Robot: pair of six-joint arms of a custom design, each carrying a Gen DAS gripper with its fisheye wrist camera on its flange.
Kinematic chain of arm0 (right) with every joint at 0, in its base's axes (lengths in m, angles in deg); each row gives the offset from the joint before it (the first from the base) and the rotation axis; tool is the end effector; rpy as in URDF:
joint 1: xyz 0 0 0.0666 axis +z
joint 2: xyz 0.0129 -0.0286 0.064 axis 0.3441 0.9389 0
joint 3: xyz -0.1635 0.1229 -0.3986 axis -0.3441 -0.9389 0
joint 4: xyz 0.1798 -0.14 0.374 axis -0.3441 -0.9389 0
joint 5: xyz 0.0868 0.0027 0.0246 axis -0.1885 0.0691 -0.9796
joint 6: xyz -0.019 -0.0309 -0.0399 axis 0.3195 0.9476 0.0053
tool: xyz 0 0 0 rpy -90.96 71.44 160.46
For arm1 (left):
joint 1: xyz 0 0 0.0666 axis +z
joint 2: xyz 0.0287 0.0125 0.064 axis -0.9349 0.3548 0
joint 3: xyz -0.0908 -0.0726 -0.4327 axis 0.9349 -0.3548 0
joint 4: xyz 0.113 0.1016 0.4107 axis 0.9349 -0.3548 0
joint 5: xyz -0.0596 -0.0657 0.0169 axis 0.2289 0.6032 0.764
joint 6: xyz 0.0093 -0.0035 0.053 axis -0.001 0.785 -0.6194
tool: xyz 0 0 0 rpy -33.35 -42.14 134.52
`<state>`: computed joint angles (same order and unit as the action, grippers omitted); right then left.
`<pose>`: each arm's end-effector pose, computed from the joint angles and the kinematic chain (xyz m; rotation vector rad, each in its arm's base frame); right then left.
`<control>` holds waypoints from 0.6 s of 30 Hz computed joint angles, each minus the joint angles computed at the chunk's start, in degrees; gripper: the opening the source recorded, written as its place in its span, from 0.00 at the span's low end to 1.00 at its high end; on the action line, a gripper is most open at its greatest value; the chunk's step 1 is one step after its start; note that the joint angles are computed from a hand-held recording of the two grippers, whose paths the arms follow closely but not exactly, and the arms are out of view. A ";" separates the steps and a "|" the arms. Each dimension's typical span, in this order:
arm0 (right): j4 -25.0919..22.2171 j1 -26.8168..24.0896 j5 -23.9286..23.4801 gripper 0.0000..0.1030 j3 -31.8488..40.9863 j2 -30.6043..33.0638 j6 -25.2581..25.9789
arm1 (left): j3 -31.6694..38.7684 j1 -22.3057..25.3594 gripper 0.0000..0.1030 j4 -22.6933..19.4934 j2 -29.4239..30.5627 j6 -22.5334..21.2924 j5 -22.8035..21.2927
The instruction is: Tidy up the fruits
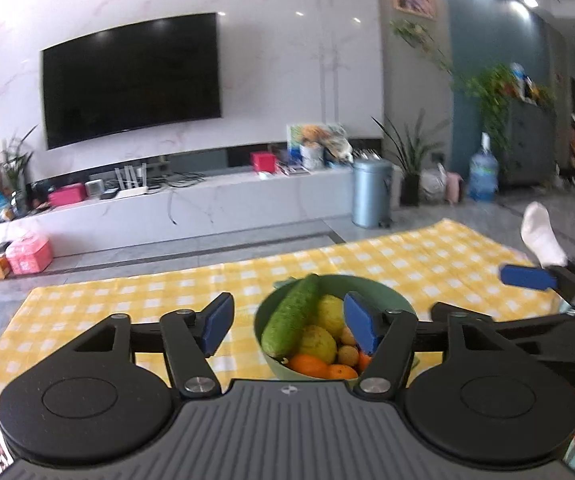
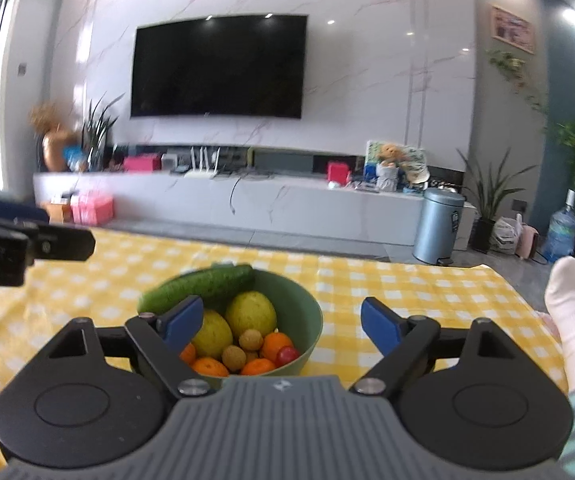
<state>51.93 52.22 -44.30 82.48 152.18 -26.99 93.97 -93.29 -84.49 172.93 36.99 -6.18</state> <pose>0.4554 0.2558 0.4517 0.2463 1.9196 -0.2027 0.5421 -0.2495 0.4746 0.6529 1.8843 -0.3601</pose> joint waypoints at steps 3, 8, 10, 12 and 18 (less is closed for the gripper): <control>0.35 1.95 2.60 0.87 -0.10 -0.84 -3.61 | -1.01 0.19 0.85 1.91 -0.30 1.93 -2.76; 1.08 4.88 6.25 0.94 -0.50 -1.33 -6.51 | -3.93 -0.87 0.88 7.77 -0.59 -1.80 -9.50; 1.59 5.52 7.00 0.96 -0.65 -1.12 -6.87 | -5.42 -1.47 0.89 11.23 -0.51 -3.96 -11.66; 1.81 5.56 7.28 0.96 -0.72 -0.72 -6.72 | -5.46 -2.02 0.89 11.14 0.00 -4.32 -13.19; -4.20 3.80 5.29 0.96 -0.30 0.31 -13.62 | -3.67 -1.98 0.89 6.45 2.45 -2.72 -15.08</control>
